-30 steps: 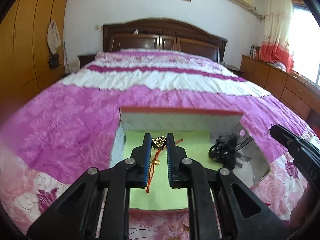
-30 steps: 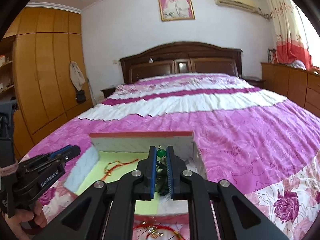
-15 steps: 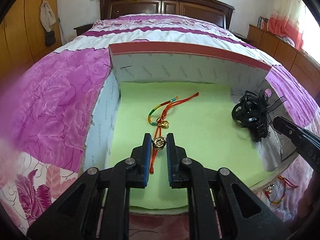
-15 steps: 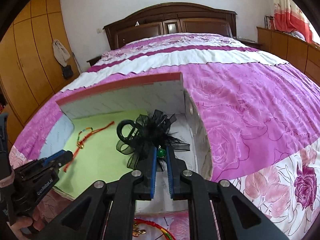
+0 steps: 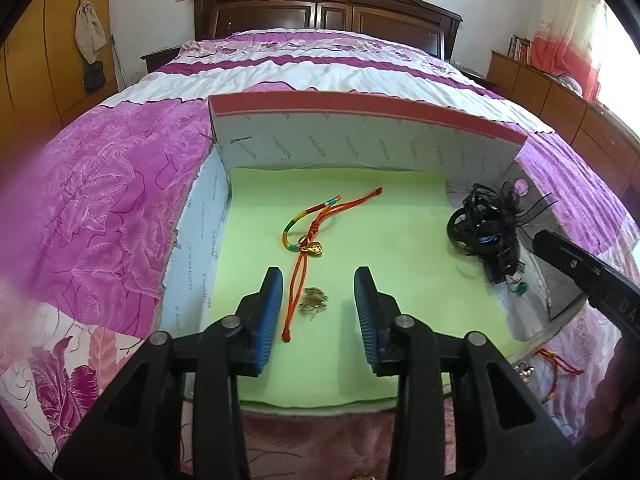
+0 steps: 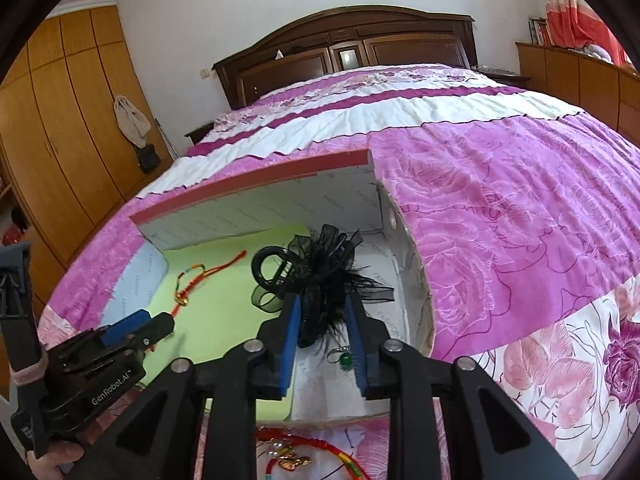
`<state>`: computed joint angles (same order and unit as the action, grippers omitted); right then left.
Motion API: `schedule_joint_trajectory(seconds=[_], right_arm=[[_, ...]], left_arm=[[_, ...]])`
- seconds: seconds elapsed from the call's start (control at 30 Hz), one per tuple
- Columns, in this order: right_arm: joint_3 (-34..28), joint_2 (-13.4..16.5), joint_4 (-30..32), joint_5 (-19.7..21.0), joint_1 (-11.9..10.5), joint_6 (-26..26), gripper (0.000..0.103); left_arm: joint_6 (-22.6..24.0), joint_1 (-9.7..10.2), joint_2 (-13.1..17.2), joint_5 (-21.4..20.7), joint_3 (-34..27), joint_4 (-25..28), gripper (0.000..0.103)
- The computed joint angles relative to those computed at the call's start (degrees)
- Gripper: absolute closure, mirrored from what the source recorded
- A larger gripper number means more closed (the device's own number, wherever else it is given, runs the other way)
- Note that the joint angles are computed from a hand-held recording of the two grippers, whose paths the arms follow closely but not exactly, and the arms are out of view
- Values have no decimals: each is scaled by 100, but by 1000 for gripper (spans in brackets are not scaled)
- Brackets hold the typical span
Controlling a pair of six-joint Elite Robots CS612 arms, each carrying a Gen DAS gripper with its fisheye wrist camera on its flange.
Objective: Organize jewelry
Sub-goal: 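Open the left tool beside the bracelet while the right tool releases the green earring near the clip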
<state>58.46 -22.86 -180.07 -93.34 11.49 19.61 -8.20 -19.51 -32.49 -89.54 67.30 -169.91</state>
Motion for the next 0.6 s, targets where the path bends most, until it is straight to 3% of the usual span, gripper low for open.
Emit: schedule_joint_trajectory(seconds=[0.17,0.6], right_arm=[[236,-139,-390,160,-3,83,66],[1096,-688,-1067,405,52,194,62]], left_arm=[[15,5,-147,-42,173,-159,74],[-55,91,-632,-473,750,-401,73]])
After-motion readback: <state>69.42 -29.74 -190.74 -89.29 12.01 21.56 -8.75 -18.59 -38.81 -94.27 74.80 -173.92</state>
